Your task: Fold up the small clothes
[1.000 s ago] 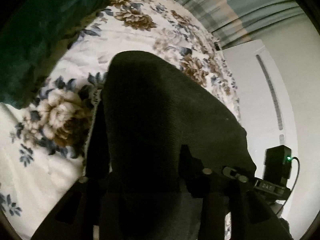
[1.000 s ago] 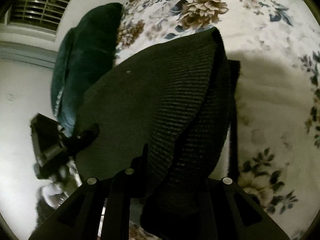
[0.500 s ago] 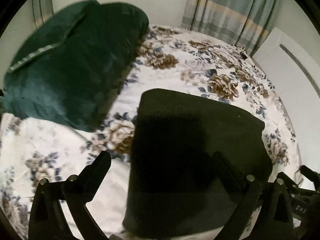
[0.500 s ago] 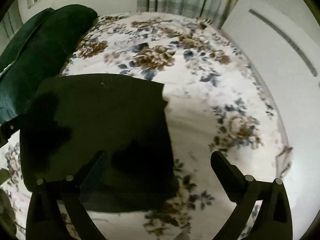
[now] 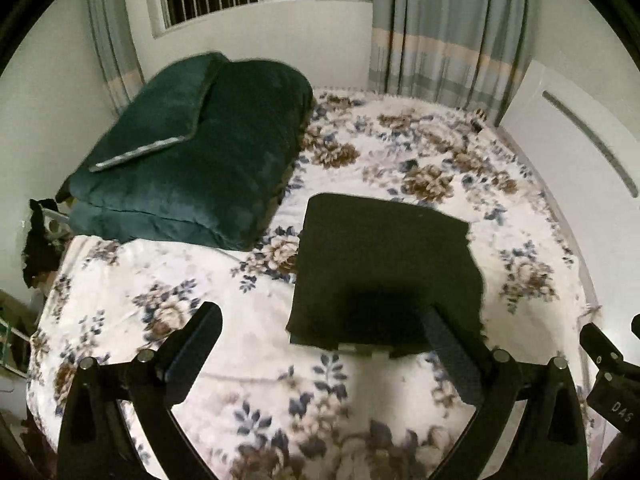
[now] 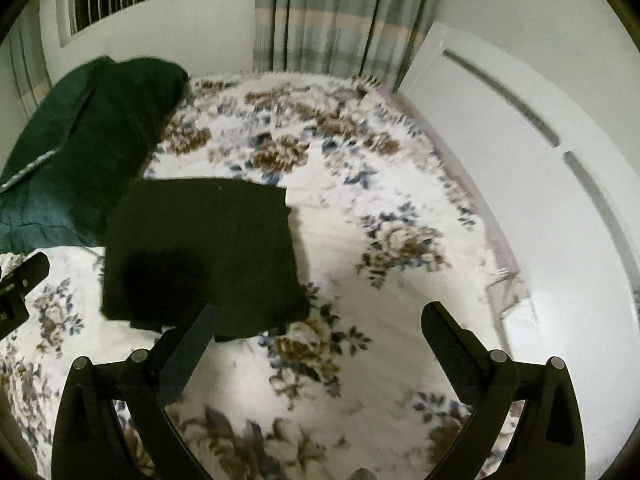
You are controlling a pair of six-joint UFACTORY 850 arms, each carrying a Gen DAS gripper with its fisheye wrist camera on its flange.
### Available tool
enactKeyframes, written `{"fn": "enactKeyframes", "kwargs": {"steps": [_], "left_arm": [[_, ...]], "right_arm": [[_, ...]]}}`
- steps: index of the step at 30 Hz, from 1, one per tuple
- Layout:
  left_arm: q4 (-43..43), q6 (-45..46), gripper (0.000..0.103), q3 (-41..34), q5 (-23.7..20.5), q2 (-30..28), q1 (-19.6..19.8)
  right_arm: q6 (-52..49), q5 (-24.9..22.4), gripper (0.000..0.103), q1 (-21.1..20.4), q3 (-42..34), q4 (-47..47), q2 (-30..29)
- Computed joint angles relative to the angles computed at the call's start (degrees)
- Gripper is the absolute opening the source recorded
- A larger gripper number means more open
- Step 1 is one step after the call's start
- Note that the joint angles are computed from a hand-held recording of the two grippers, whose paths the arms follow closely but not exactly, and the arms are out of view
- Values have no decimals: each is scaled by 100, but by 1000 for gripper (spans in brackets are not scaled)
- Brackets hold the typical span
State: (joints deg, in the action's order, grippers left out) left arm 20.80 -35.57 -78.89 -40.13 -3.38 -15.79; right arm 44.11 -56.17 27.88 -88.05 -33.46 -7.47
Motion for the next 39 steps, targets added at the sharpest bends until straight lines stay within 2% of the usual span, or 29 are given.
{"fn": "enactKeyframes", "kwargs": {"steps": [8, 15, 23, 29, 35, 39], "left_arm": [[547, -600, 103, -5, -976, 1097, -830], [1149, -1169, 103, -202, -1889, 1744, -1712], [1440, -1678, 103, -365, -2686, 2173, -2574], [1654, -1962, 103, -449, -3122, 2370, -3074], [1906, -2328, 103, -470, -3524, 2532, -3542], [2038, -2432, 103, -472, -3643, 2594, -3693]], "right_arm": [[84, -1014, 103, 780, -92, -356, 1268], [159, -1911, 103, 1686, -566, -832, 1890], [398, -3063, 103, 3128, -1267, -1598, 2071], [638, -3821, 103, 4078, -1662, -1888, 2069], [746, -4289, 103, 4688, -1947, -2169, 2015], [737, -4385, 103, 4838, -2067, -2212, 1971]]}}
